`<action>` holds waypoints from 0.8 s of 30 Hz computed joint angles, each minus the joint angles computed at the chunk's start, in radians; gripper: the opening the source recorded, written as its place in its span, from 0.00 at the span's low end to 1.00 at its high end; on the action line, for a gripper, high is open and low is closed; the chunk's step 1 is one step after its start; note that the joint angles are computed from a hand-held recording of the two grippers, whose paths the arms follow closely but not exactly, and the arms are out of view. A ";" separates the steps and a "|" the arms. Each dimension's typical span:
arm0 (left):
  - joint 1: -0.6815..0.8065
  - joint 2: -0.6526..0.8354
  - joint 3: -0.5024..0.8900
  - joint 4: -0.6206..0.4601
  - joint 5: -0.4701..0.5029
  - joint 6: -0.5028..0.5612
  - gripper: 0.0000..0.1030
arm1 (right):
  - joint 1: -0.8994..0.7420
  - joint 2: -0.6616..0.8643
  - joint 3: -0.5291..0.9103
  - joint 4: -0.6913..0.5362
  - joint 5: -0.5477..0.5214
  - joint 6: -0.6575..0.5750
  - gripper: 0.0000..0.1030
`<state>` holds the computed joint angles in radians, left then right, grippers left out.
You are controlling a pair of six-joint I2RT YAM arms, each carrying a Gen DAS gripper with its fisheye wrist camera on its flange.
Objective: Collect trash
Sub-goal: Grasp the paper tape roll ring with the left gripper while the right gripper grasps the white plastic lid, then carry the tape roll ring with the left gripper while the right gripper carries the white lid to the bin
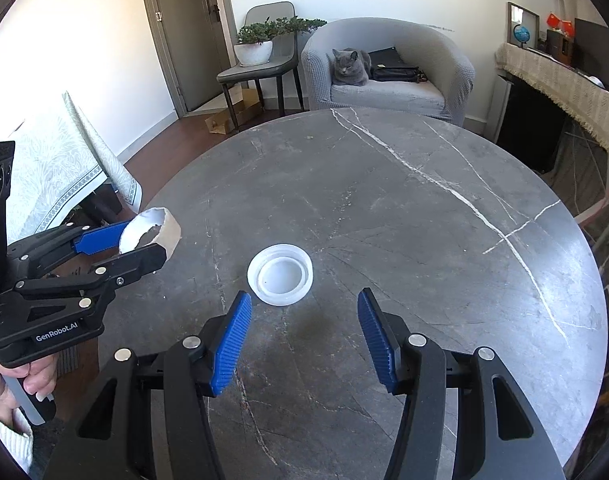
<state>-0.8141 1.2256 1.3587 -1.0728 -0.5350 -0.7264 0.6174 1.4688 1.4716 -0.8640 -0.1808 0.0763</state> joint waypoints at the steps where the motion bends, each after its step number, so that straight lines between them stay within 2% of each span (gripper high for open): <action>1: 0.001 -0.006 -0.001 -0.004 -0.001 0.001 0.50 | 0.008 0.007 0.002 0.002 0.005 0.003 0.54; 5: 0.005 -0.023 0.002 -0.027 -0.005 0.004 0.51 | 0.046 0.039 0.028 -0.012 0.056 0.006 0.54; 16: 0.009 -0.074 -0.009 -0.067 -0.011 0.020 0.51 | 0.086 0.096 0.073 -0.008 0.102 0.030 0.54; 20: 0.012 -0.096 -0.016 -0.085 -0.015 0.020 0.51 | 0.109 0.120 0.102 -0.012 0.133 0.039 0.40; 24: 0.017 -0.127 -0.028 -0.106 -0.018 0.025 0.51 | 0.128 0.140 0.121 -0.008 0.153 0.061 0.38</action>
<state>-0.7969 1.0989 1.3310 -1.1793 -0.5535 -0.7012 0.7451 1.6084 1.5923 -0.8717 -0.0275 0.1369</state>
